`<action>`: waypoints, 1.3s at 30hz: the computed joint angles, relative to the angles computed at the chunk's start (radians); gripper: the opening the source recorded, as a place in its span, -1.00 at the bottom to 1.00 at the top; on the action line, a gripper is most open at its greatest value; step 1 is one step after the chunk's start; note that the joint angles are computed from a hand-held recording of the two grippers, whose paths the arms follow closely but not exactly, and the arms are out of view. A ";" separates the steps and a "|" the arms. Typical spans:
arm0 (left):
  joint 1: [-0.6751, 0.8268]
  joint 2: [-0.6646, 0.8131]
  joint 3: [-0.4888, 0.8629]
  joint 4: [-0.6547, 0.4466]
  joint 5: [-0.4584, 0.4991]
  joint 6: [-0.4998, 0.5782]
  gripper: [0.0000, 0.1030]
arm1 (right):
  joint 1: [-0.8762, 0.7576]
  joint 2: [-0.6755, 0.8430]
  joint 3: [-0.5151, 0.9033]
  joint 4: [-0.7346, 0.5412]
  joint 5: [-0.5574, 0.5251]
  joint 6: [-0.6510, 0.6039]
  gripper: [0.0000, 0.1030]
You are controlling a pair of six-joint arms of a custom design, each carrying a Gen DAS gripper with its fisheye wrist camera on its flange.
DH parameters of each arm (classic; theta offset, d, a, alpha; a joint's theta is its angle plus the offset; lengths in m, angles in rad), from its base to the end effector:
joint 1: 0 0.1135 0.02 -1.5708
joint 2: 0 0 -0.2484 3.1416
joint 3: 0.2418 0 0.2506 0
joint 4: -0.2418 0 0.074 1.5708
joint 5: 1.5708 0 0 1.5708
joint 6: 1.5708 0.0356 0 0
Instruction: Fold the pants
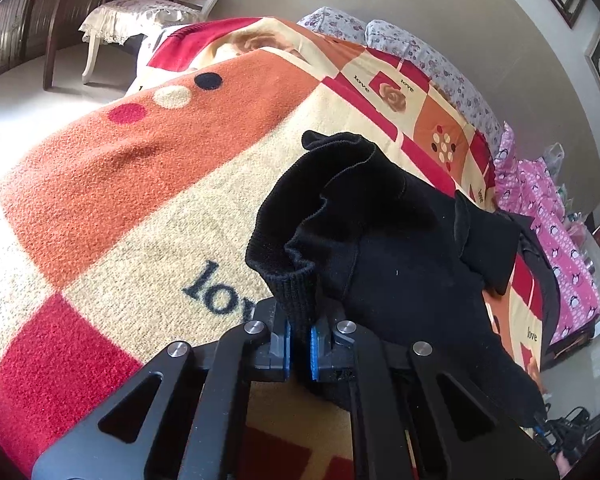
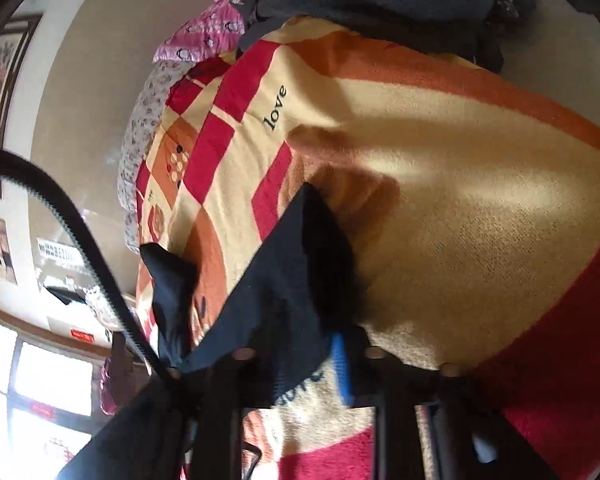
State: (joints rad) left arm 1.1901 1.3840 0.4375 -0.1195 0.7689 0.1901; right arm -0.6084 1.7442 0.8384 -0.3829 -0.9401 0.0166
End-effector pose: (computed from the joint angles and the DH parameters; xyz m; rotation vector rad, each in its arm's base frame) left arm 0.1021 0.1885 0.1081 -0.8768 2.0969 -0.3342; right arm 0.2517 -0.1403 0.1125 0.5737 2.3394 1.0680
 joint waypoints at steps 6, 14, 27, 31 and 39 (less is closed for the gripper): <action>0.197 -0.171 0.018 -0.325 0.108 0.205 -0.93 | -0.069 -0.026 0.083 -0.267 -0.015 -0.265 -0.93; 0.507 0.005 0.160 -0.623 0.114 0.604 -0.92 | -0.147 0.109 0.173 -0.655 0.021 -0.614 -0.93; 0.605 -0.208 0.078 -0.307 0.128 0.344 -0.59 | 0.181 -0.593 -0.091 -0.100 0.240 -0.341 -0.79; 0.386 -0.287 0.076 -0.388 0.164 0.320 -0.58 | 0.610 -0.640 -0.103 0.046 0.268 -0.270 -0.23; -0.074 -0.186 -0.157 0.096 -0.102 0.088 -0.56 | 1.148 0.032 0.358 0.168 0.499 -0.124 -0.16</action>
